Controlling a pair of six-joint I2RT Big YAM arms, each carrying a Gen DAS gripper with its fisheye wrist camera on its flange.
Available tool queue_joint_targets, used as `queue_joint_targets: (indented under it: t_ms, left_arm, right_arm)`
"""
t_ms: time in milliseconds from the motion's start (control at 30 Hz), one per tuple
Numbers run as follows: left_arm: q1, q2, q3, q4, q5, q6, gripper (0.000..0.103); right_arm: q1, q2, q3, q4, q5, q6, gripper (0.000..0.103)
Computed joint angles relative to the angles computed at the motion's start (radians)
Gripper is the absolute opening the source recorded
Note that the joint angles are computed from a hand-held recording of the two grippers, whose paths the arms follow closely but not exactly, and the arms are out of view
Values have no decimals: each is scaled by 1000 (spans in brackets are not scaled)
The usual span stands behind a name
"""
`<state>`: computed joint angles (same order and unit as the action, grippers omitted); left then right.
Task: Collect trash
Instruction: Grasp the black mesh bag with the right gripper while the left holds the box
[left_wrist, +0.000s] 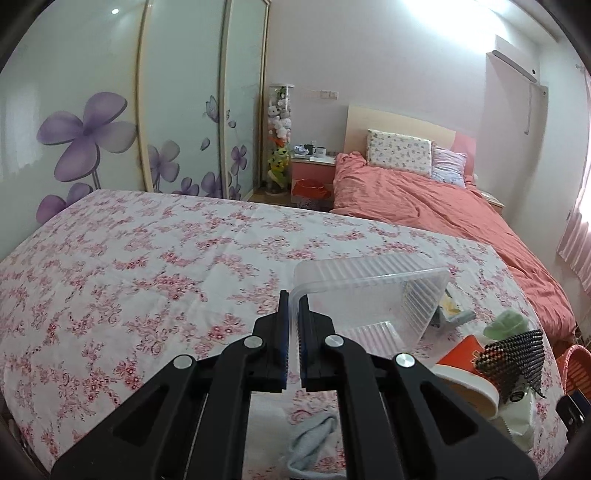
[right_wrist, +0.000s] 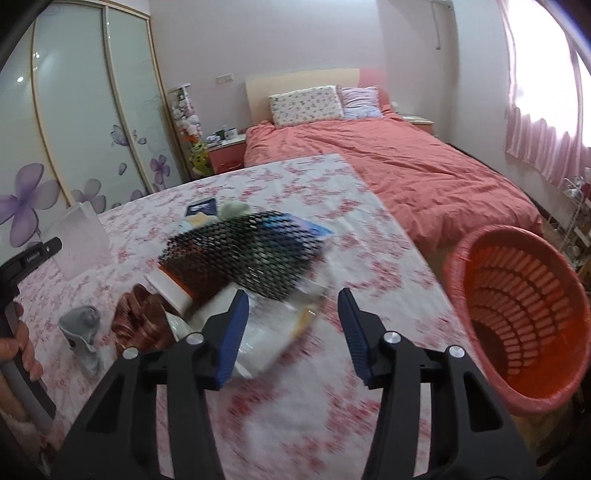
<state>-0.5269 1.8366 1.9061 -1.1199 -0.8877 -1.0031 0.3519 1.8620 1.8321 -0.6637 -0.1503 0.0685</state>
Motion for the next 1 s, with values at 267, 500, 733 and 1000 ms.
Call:
queue_joint_targets:
  t_ms: [267, 500, 733, 1000]
  left_arm:
    - [4, -18, -23, 1, 13, -1, 4]
    - [5, -22, -26, -1, 26, -2, 4]
    - [-11, -5, 9, 2, 35, 11, 4]
    - [-42, 42, 86, 13, 43, 57, 4]
  right_arm:
    - [74, 131, 195, -112, 28, -73, 48]
    - [88, 188, 276, -151, 126, -79, 9]
    - [38, 112, 197, -48, 53, -13, 7]
    - [1, 63, 157, -31, 20, -16, 8]
